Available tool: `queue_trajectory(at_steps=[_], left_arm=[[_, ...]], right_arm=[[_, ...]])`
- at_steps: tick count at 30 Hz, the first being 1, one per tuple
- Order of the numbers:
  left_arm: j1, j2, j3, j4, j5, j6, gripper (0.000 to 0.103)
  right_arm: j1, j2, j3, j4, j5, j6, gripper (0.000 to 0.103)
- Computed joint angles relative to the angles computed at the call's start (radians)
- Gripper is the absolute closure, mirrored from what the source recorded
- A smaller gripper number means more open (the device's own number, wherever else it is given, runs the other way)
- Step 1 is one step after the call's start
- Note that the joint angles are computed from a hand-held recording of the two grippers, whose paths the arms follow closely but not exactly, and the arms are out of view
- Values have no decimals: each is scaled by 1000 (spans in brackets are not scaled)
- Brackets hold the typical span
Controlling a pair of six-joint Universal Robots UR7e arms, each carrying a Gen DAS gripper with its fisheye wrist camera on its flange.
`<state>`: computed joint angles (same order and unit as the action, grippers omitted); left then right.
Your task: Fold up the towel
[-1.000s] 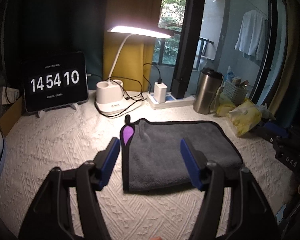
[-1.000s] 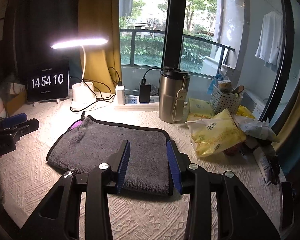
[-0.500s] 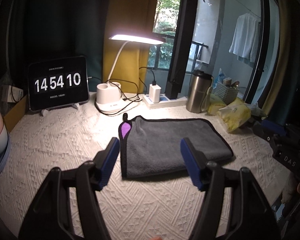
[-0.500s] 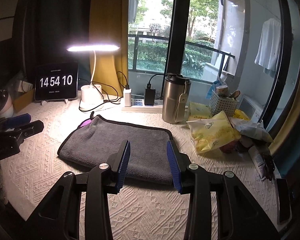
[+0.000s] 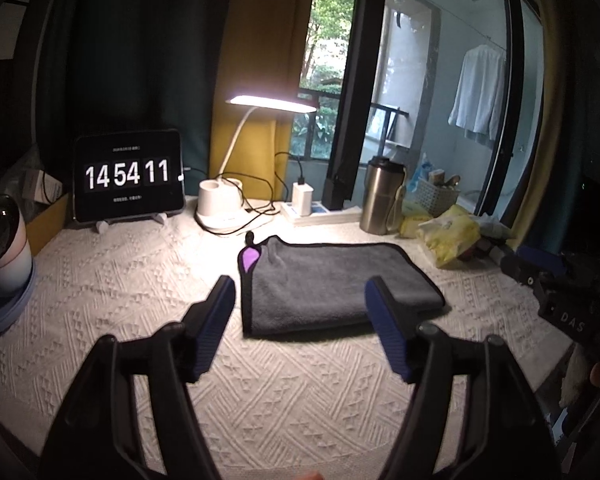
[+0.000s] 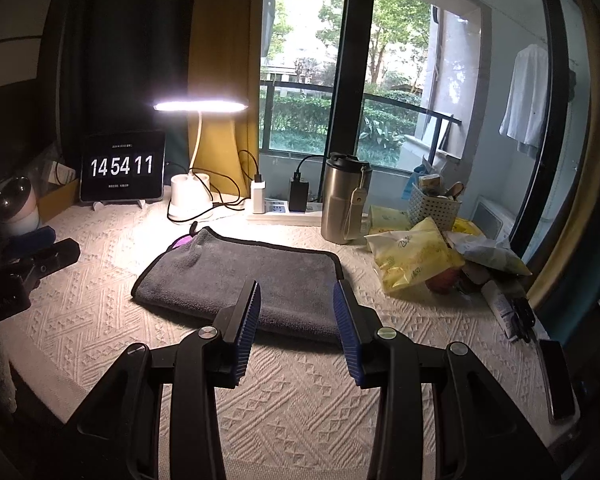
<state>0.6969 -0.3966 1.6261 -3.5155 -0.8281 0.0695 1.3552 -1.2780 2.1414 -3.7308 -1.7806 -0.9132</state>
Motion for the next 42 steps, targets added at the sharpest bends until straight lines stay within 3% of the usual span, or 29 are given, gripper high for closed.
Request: queue_trajectory(at_steps=[8,14,17,19,25,42], left_arm=[[-41,-15,84,-148,11,62,29],[-70,-9,124,-298,31,139,28],[-81,-3,133,-358,37,174,26],[-90,1,138,-407,38,204,19],[-117,19,147,-579,46,287,8],[-120,20,138,-570,80,287,6]], right_arm=[[-15,-46,104,-102,70,-20,63],[-47,-82,190,-210,179,-38,62],[-67,-94,223,-272,230,-31,54],[-85,-107,245,-300,272,-11,48],[-117,-109,291,-438,356,-12,44],[-111,-111,284,-421,353,-17,43]])
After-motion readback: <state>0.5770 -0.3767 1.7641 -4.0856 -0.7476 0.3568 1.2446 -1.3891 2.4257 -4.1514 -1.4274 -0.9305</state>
